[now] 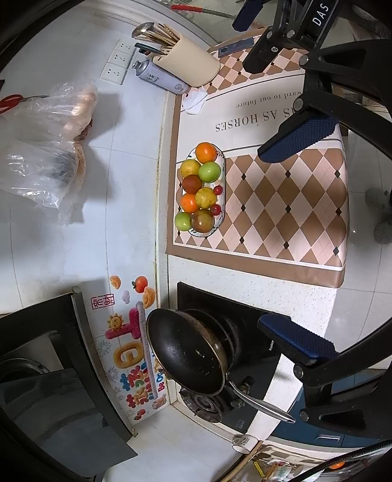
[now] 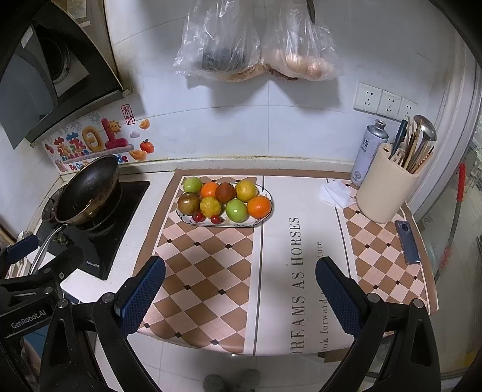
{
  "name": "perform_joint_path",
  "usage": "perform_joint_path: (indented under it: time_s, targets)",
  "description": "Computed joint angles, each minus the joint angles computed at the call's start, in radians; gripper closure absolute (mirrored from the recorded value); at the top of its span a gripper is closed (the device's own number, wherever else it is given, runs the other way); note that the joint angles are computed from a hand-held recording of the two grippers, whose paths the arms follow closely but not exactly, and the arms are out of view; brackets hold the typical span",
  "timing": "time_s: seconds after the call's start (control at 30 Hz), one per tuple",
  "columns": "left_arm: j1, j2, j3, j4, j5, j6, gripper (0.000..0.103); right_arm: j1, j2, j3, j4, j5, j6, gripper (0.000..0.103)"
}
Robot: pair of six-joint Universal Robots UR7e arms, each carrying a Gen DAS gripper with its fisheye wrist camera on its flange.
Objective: Organize fruits
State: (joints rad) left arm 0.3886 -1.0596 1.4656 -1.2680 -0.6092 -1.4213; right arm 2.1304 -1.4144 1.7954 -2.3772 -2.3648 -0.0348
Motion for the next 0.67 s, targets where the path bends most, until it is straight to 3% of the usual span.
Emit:
perform_joint_path:
  time_s: [0.67]
  targets:
    - [-0.01,-0.003,0.001,-0.003,0.021,0.003,0.0,0.001,-0.007,0.007,-0.003,-0.005,0.002,0.001]
